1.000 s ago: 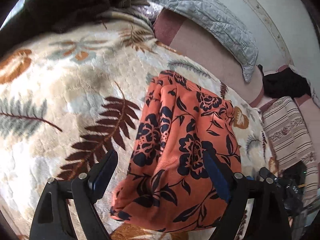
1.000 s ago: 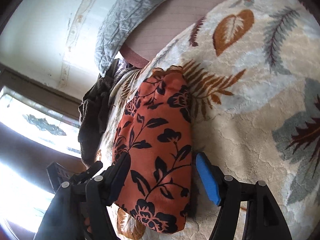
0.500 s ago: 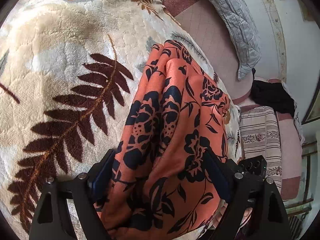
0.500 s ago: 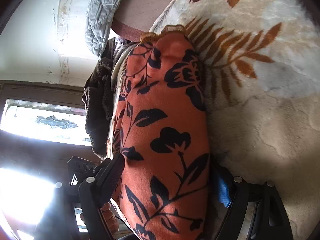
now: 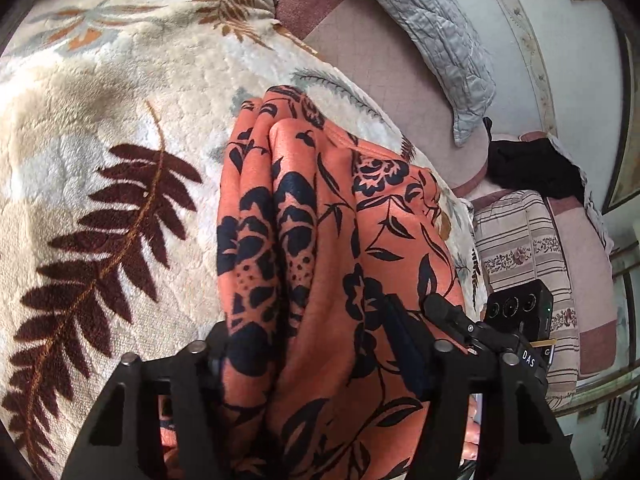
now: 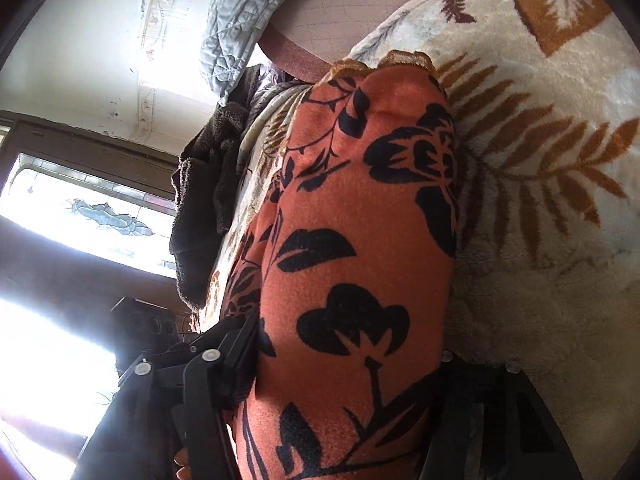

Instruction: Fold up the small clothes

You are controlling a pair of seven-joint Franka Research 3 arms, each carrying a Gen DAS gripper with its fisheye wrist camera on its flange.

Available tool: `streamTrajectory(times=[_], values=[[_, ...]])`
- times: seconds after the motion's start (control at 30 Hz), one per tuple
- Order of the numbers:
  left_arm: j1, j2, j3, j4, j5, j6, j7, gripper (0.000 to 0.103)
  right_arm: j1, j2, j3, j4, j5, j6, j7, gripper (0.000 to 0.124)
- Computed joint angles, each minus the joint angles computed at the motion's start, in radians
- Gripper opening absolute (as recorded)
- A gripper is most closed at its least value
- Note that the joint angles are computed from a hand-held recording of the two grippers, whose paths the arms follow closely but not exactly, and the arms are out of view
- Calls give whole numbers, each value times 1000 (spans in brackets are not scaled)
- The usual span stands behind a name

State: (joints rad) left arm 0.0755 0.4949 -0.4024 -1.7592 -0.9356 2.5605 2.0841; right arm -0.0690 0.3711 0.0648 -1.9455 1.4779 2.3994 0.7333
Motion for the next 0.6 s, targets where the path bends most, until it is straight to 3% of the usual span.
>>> streamTrajectory(times=[0.13,0.33,0.47,0.6], values=[[-1,-15,-28,0,-40,-1,56,43,-6,-66,-10,-46,38,17,-65,55],[-36,-104,-58,-46,-152,27,218,43,-40,-180,-69,-133,107,-59,-172,54],[-92,-136,-30,-62,-173,11,240,43,-63,-223,-117,-179,97,-131,-196,54],[-154,-135,4,-70,-102,15,189,43,-78,-228,-142,-211,56,-164,-166,54]])
